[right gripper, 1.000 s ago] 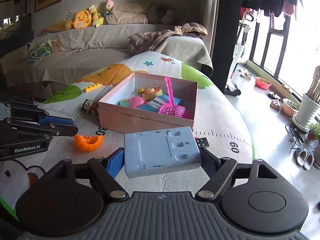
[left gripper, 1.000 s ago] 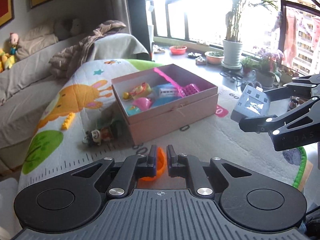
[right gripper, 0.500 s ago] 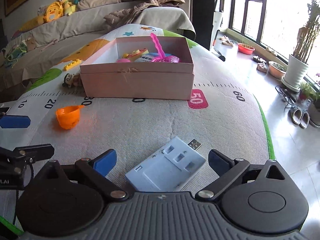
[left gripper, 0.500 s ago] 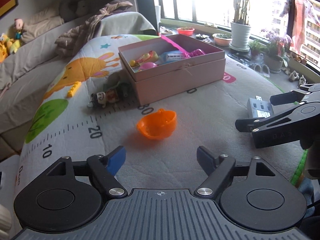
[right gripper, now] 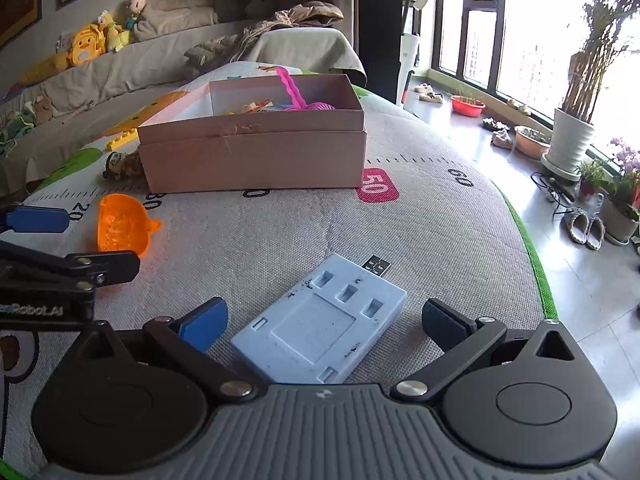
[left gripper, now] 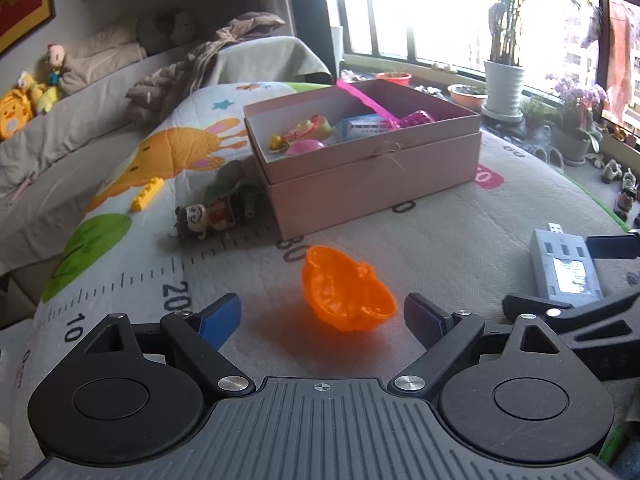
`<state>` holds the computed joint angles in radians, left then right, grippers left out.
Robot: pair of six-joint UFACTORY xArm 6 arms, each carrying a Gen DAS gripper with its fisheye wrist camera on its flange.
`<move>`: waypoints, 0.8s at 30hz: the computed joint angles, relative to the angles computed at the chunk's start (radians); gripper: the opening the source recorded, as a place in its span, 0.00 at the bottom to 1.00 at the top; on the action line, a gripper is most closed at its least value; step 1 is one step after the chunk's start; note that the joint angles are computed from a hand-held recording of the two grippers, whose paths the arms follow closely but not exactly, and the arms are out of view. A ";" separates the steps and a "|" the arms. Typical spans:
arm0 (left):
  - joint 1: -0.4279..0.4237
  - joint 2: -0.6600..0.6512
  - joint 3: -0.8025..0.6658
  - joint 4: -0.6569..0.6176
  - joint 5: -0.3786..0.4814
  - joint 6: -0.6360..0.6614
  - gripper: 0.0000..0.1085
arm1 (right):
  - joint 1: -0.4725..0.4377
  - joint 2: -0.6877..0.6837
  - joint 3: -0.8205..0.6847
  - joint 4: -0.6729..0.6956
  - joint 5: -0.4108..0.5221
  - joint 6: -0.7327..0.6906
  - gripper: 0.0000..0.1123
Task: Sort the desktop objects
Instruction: 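Carry the orange cup and white block over the pink box and release both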
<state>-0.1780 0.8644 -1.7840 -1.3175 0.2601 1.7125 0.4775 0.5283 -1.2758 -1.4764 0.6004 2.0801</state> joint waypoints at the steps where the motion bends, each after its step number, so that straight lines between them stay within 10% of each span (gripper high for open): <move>1: -0.002 0.017 -0.021 0.030 -0.005 -0.038 0.83 | 0.000 0.000 0.000 0.001 0.001 -0.003 0.92; 8: 0.004 0.071 -0.095 0.114 0.056 -0.119 0.53 | -0.001 -0.001 0.002 -0.032 -0.014 0.004 0.92; 11: 0.010 0.052 -0.071 0.071 0.068 -0.062 0.52 | 0.000 -0.005 0.007 -0.063 -0.025 0.013 0.87; 17: 0.034 -0.025 0.027 -0.012 0.105 0.066 0.51 | -0.018 -0.039 0.026 -0.063 -0.108 -0.048 0.42; 24: 0.060 -0.095 0.081 -0.120 0.141 0.162 0.51 | -0.052 -0.068 0.053 0.004 -0.150 -0.088 0.43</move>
